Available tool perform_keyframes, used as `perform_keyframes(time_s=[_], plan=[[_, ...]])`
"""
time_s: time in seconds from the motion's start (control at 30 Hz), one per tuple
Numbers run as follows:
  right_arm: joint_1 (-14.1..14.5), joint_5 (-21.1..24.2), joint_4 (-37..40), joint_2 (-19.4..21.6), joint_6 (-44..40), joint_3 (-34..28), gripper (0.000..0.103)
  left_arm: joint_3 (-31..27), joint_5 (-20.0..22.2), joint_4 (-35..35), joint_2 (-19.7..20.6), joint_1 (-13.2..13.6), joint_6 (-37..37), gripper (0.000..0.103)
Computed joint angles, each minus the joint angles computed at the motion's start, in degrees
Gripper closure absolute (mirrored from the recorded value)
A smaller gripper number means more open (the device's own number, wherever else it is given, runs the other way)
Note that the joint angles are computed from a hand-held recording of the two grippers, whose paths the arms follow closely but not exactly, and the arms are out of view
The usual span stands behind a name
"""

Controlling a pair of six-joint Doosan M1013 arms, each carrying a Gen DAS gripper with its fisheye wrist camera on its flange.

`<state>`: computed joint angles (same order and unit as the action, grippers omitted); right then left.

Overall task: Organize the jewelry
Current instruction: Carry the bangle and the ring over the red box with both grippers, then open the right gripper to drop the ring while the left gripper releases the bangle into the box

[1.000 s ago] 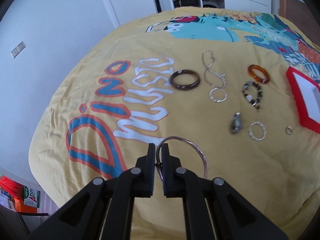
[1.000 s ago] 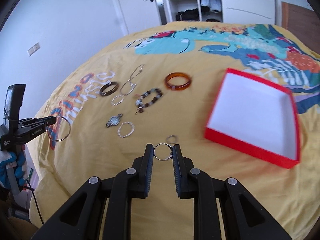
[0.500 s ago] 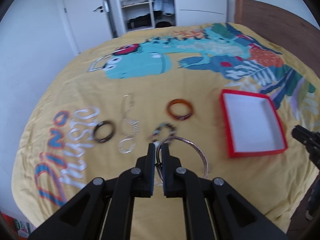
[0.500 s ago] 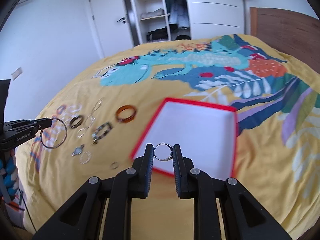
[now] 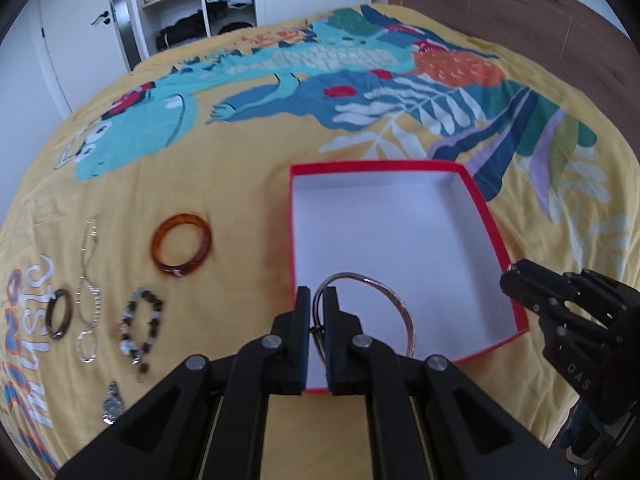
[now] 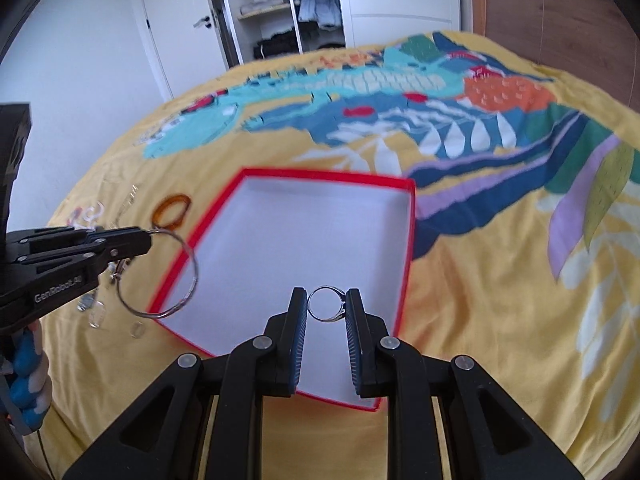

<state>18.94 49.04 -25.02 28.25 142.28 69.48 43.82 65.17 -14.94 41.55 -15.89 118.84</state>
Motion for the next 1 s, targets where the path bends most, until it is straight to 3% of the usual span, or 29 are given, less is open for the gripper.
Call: perform_keyframes(time_s=[0.43, 0.7, 0.87, 0.93, 1.0], plan=[[-1.2, 2.9, 7.3, 2.8, -8.3, -1.0, 0.084, 0.3, 1.6, 3.9, 2.7, -1.0, -0.5, 0.098], [-0.9, 11.8, 8.9, 5.6, -14.7, -5.7, 0.084, 1.7, 0.6, 6.4, 2.4, -1.6, -1.3, 0.098], [-0.7, 12.2, 9.0, 5.8, -15.2, -6.2, 0.072, 1.4, 0.8, 5.5, 2.5, -1.5, -2.0, 0.096], [-0.6, 11.3, 8.5, 5.4, -14.6, -5.9, 0.057, 0.7, 1.6, 4.7, 2.8, -1.2, -2.1, 0.096], [-0.3, 10.5, 7.2, 4.8, -13.4, -5.4, 0.056, 0.4, 2.2, 3.6, 2.8, -1.0, -2.1, 0.096]])
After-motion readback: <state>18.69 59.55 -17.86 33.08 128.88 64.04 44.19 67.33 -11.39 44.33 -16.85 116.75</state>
